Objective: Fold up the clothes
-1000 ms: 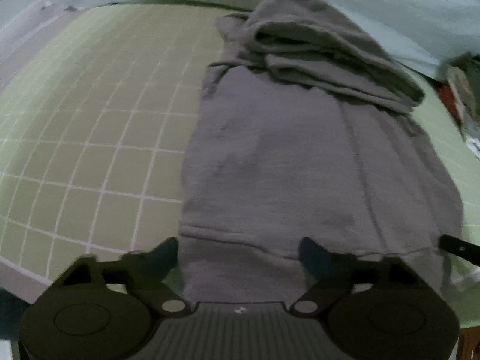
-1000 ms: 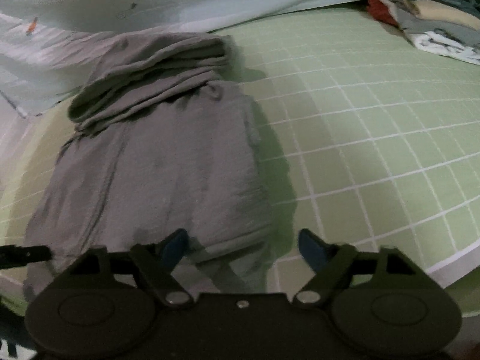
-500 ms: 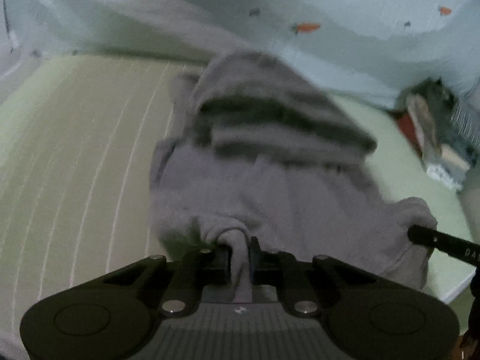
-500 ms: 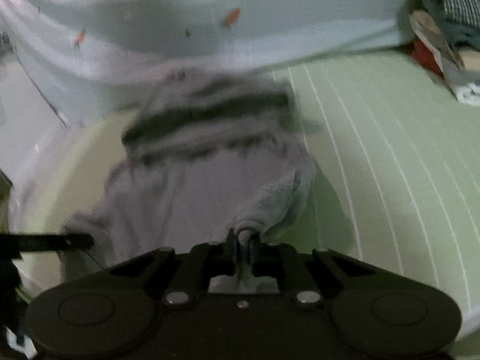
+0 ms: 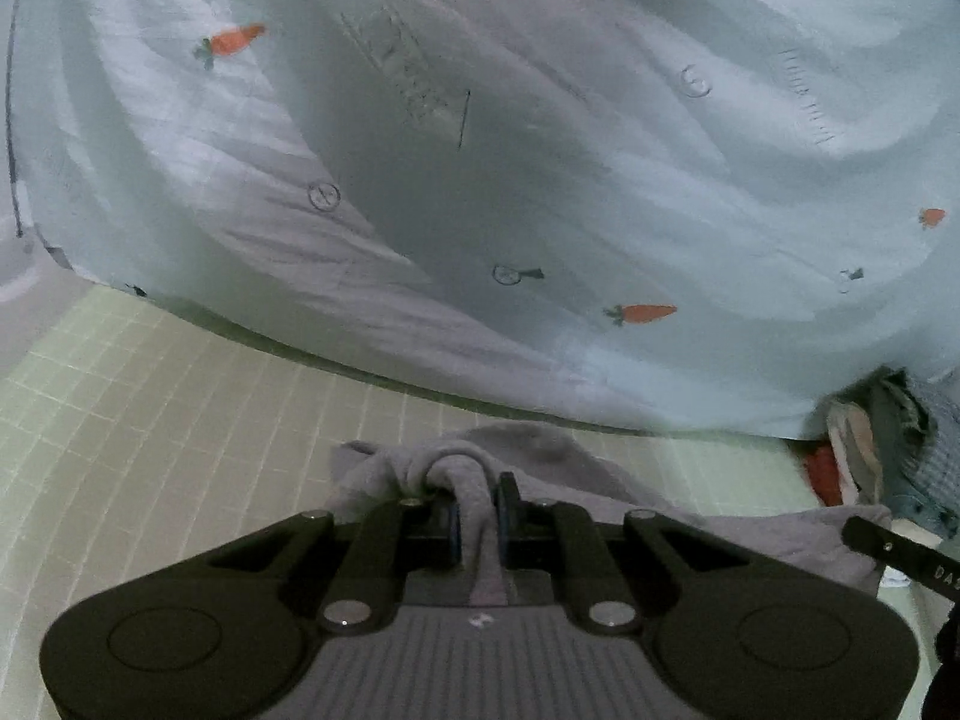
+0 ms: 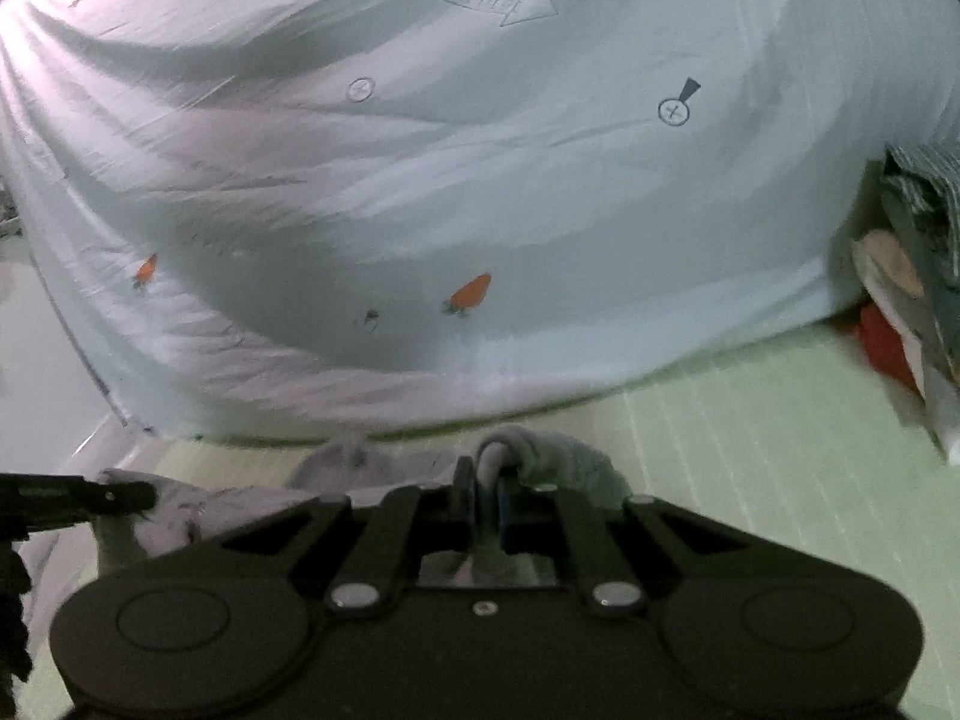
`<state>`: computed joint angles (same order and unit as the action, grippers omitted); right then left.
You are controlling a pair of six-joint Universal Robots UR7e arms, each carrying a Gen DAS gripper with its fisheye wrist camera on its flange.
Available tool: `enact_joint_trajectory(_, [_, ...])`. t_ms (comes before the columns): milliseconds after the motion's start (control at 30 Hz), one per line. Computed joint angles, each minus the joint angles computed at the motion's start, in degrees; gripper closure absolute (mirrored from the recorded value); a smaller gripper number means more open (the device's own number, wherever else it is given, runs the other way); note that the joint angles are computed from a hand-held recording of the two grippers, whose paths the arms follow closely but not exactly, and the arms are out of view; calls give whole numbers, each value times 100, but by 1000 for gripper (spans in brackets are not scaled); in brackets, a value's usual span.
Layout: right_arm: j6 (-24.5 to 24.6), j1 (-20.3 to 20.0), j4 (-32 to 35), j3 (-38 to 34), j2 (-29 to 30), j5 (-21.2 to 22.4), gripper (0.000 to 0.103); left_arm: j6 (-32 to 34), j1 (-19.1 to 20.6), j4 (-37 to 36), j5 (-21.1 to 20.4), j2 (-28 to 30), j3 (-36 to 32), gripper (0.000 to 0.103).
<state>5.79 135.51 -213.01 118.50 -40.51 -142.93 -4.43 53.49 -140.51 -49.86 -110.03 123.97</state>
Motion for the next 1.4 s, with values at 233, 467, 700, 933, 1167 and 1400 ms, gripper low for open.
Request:
enact_joint_trajectory(233, [378,-859,520,-166,362,428,89,78,1056,-274,-387,917,-141,86])
enact_joint_trajectory(467, [1375,-1149,985,46,181,814,64,-789,1508,444,-1022,696,-398,36])
enact_joint_trajectory(700, [2189,-927,1014,331,161,806,49,-1030,1634,1166,-1270,349,-358,35])
enact_joint_trajectory(933, [2056,-991,946,423,72,1236,88,-781,1579,1139,-1347,503,-393,81])
enact_joint_trajectory(1167, [1661,-1299,785,259,-267,2176,94,-727,1576,961,-1621,822,-988,99])
enact_joint_trajectory(1400, [1768,-1630,185,-597,-64,2243,87,-415,1438,-937,-894,1883,-1455,75])
